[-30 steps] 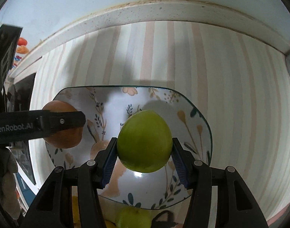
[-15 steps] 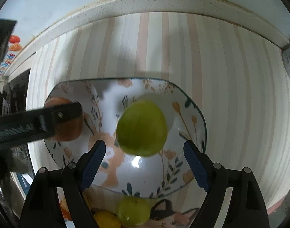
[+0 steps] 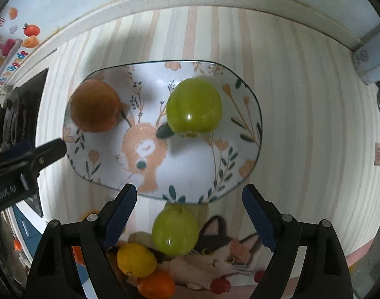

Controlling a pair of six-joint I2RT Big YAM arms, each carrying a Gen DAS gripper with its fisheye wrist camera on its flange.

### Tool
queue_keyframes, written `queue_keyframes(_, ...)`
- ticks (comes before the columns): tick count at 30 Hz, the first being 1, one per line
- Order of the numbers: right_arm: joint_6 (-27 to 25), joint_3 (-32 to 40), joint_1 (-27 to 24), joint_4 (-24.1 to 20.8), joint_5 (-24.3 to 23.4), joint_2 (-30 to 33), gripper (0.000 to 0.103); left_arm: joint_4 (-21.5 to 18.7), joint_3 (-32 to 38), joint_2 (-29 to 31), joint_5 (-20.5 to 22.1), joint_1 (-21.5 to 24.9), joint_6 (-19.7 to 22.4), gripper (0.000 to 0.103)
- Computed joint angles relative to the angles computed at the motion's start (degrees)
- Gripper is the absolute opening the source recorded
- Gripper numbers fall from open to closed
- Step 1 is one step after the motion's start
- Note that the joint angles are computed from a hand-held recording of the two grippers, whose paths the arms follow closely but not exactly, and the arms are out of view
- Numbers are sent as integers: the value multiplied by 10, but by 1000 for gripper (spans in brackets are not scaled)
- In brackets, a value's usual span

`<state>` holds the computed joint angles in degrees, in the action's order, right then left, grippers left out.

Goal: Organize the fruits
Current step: 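Carry both fruits onto the deer-print plate and open both tools, then move both tools back toward the loose fruit by the cat mat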

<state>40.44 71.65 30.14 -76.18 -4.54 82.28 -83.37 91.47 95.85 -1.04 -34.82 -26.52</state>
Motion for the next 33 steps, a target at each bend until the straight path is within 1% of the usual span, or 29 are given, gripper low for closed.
queue_keyframes(3,12,-8,12,-10,14,-30,89,14,-39,-48,-10,-5,-10,93)
queue_keyframes(4,15,-10,18,-15,20,-42,89,13,-30,-46,-14,-14,-19,93)
queue_keyframes(6,31,-2,31,-16,32,-45,89,18,-47,-76,-25,-20,-20,93)
queue_keyframes(12,64,14,70,-44,65,-76,89,26,-68,-126,-57,-49,-30,93)
queue_keyframes(13,68,18,75,-46,70,-75,89,29,-72,-132,-59,-47,-26,93)
queue_keyframes(23,138,54,148,-80,120,-115,89,21,-94,-206,-87,-82,-43,93)
queue_keyframes(26,162,57,168,-80,133,-127,89,17,-99,-225,-92,-90,-49,93)
queue_keyframes(30,196,44,194,-73,135,-140,89,20,-115,-252,-82,-89,-56,93)
queue_keyframes(33,225,7,209,-44,117,-151,89,21,-135,-266,-71,-78,-58,93)
